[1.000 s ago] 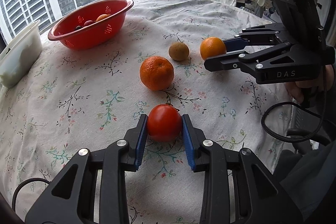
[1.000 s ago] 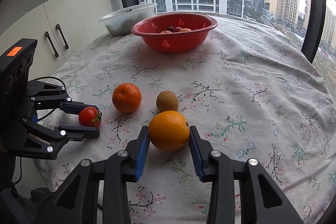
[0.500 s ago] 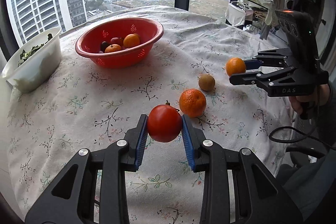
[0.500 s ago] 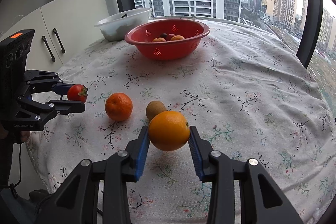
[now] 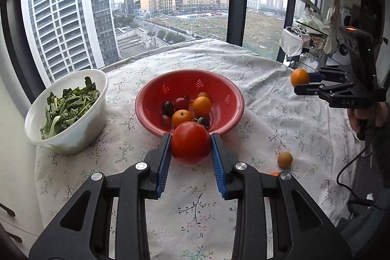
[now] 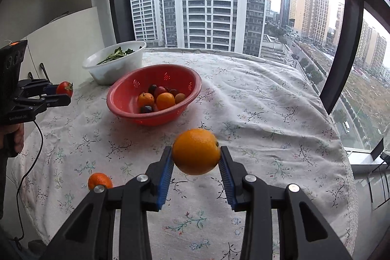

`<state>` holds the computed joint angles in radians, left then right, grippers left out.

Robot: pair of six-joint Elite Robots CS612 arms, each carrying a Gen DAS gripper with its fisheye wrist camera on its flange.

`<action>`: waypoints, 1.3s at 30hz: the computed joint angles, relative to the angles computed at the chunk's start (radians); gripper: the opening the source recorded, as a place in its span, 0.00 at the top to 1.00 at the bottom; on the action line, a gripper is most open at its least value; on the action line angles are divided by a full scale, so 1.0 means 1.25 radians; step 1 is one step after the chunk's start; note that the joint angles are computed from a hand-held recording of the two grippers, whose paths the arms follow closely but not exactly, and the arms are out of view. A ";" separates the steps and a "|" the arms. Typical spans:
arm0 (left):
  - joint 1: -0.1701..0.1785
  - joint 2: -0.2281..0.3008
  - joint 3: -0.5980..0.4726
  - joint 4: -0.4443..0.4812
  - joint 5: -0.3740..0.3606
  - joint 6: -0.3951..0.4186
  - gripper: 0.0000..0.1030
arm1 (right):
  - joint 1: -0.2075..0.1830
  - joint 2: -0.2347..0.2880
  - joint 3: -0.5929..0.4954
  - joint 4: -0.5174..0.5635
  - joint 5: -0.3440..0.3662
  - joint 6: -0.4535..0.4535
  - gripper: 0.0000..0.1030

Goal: Organize fruits
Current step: 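Lift the tomato and orange and carry them over the red colander, then lower both fruits into the colander and open both tools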

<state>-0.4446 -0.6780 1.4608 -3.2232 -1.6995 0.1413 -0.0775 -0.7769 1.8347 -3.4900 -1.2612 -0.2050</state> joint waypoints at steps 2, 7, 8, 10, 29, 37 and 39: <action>0.002 0.014 -0.040 0.030 -0.001 0.006 0.71 | 0.005 0.000 -0.023 0.011 0.002 -0.008 0.61; 0.003 0.063 -0.150 0.112 0.004 0.024 0.71 | 0.028 0.012 -0.097 0.062 0.016 -0.033 0.61; 0.003 0.077 -0.178 0.133 0.003 0.025 0.71 | 0.034 0.017 -0.115 0.079 0.018 -0.041 0.61; 0.003 0.098 -0.215 0.164 0.001 0.027 0.71 | 0.045 0.029 -0.146 0.108 0.018 -0.055 0.61; -0.006 0.192 -0.349 0.274 0.029 0.036 0.71 | 0.091 0.167 -0.399 0.365 -0.033 -0.096 0.61; -0.011 0.193 -0.344 0.259 0.047 0.044 0.38 | 0.090 0.182 -0.410 0.364 -0.043 -0.084 0.60; -0.010 0.194 -0.343 0.257 0.043 0.041 0.38 | 0.091 0.182 -0.411 0.363 -0.046 -0.083 0.60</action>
